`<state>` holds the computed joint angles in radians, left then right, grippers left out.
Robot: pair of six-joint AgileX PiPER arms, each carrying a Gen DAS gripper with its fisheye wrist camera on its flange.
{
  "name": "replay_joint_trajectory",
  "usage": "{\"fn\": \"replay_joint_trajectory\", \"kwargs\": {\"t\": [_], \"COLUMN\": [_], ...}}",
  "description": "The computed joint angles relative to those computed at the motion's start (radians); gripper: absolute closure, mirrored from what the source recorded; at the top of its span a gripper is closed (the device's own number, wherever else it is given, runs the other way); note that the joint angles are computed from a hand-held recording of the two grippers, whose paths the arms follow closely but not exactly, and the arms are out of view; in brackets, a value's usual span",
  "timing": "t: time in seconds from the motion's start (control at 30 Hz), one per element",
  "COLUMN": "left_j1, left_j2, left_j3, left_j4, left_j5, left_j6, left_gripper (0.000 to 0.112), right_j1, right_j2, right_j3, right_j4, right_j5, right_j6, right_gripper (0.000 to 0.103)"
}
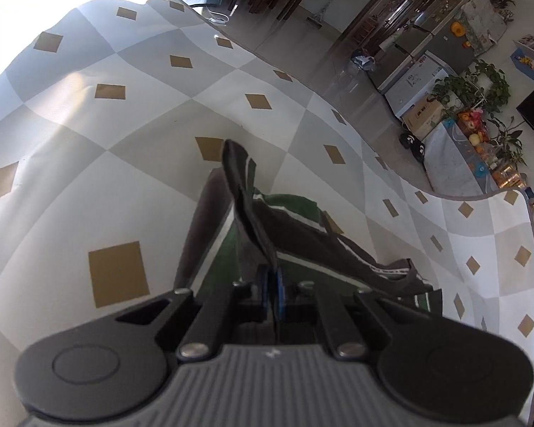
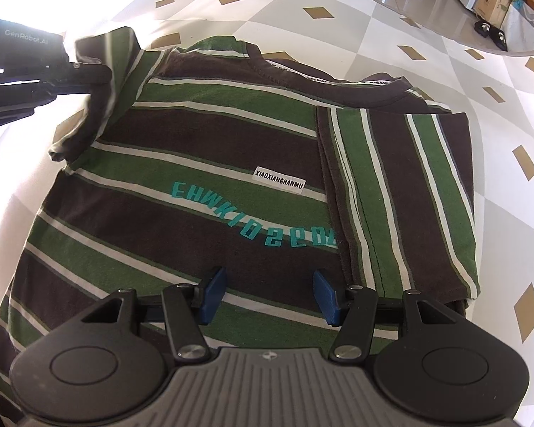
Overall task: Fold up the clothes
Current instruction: 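Grasp the opposite shirt side edge with the left gripper and lift it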
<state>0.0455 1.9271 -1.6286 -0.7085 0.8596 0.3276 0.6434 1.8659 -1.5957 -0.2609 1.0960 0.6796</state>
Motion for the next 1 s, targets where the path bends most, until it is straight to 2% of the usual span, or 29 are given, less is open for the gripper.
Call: {"fn": "replay_joint_trajectory", "kwargs": {"t": [0.13,0.17,0.3,0.37,0.5,0.63,1.0], "left_j1": [-0.064,-0.075,-0.075,-0.059,-0.004,0.010,-0.008], "left_j2": [-0.021,-0.033,-0.062,-0.069,-0.038,-0.014,-0.036], "left_j3": [0.037,0.052,0.075,0.074,0.024,0.001,0.076], "left_j4": [-0.007,0.005,0.047,0.063,0.093,0.167,0.313], "left_j5": [0.043,0.033,-0.009,-0.030,-0.026,-0.016,-0.017], "left_j6": [0.066,0.070,0.054,0.034,-0.049,-0.112,-0.134], "left_gripper": [0.105,0.105,0.083,0.077,0.072,0.072,0.067], "right_j1": [-0.004,-0.005,-0.008,-0.010,-0.030,-0.057,-0.113], "right_j2": [-0.003,-0.004,-0.011,-0.018,-0.062,-0.075,0.020], "right_j3": [0.003,0.004,0.011,0.019,0.071,0.092,-0.001], "right_j4": [0.000,0.000,-0.003,-0.007,0.020,0.078,0.140], "right_j5": [0.003,0.005,0.007,0.001,-0.101,-0.218,-0.352], "right_j6": [-0.001,-0.001,0.006,0.012,0.028,0.034,0.120], "right_gripper": [0.050,0.050,0.050,0.050,0.050,0.050,0.050]}}
